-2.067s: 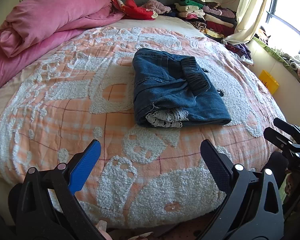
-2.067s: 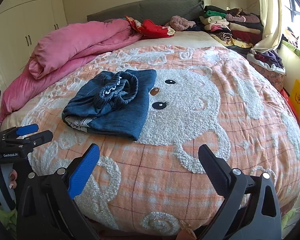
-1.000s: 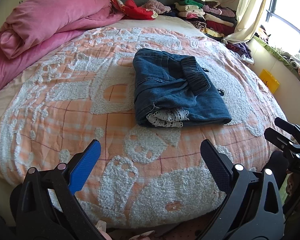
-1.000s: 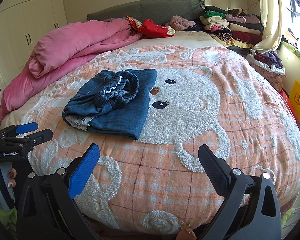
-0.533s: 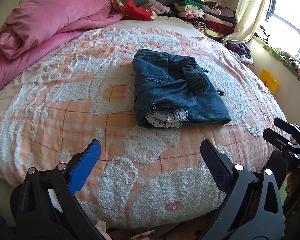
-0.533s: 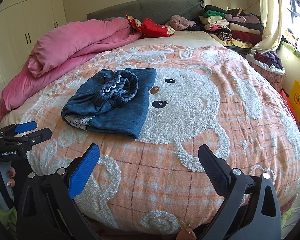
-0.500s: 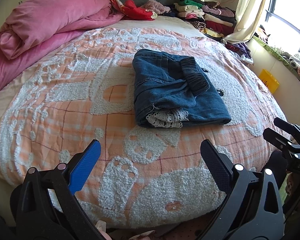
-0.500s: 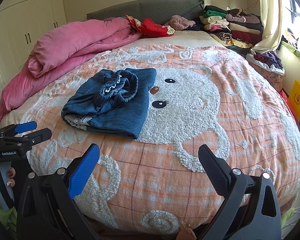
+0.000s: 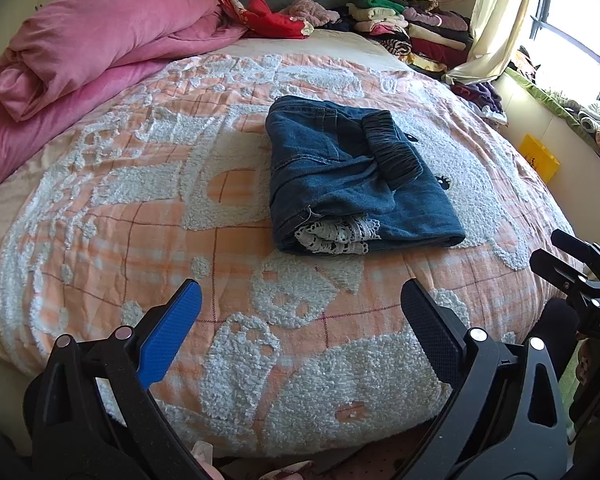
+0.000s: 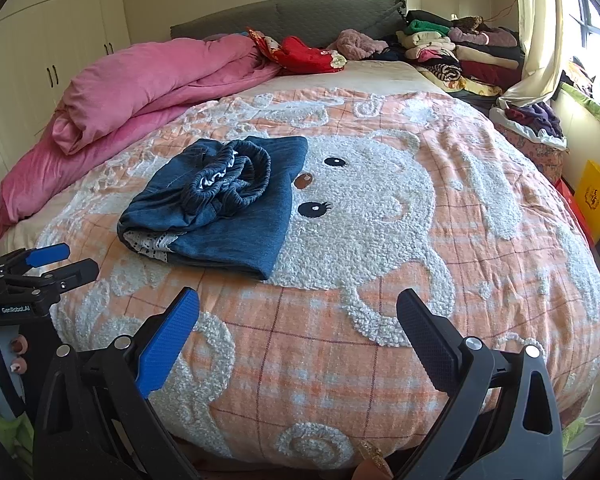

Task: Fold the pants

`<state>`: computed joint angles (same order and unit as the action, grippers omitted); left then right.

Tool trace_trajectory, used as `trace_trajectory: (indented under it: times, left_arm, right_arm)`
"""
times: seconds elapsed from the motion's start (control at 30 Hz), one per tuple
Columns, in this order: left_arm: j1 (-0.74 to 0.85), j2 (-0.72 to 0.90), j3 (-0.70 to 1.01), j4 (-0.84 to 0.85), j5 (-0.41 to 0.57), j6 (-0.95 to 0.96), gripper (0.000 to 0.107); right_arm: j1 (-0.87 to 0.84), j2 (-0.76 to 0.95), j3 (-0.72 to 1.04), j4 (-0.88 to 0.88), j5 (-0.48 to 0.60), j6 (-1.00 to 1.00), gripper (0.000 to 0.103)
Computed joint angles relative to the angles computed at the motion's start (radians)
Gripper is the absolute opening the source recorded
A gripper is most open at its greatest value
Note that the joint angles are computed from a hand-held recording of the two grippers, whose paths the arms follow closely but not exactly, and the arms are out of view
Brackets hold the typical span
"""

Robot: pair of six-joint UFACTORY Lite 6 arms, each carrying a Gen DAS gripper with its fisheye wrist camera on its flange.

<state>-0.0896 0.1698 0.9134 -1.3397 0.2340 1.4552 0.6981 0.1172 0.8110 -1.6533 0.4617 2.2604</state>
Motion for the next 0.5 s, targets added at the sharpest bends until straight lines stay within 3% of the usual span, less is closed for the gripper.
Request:
trace_trajectory:
  times: [0.3, 0.5]
  left_arm:
    - [0.033, 0.033, 0.024, -0.055, -0.003, 0.077, 0.093]
    - [0.106, 0.146, 0.147, 0.083, -0.066, -0.085, 0.093]
  right_arm:
    - [-0.041, 0.002, -0.001, 0.025, -0.019, -0.040, 0.098]
    - [-0.104, 0.009, 0.000, 0.031, -0.045, -0.061, 0.098]
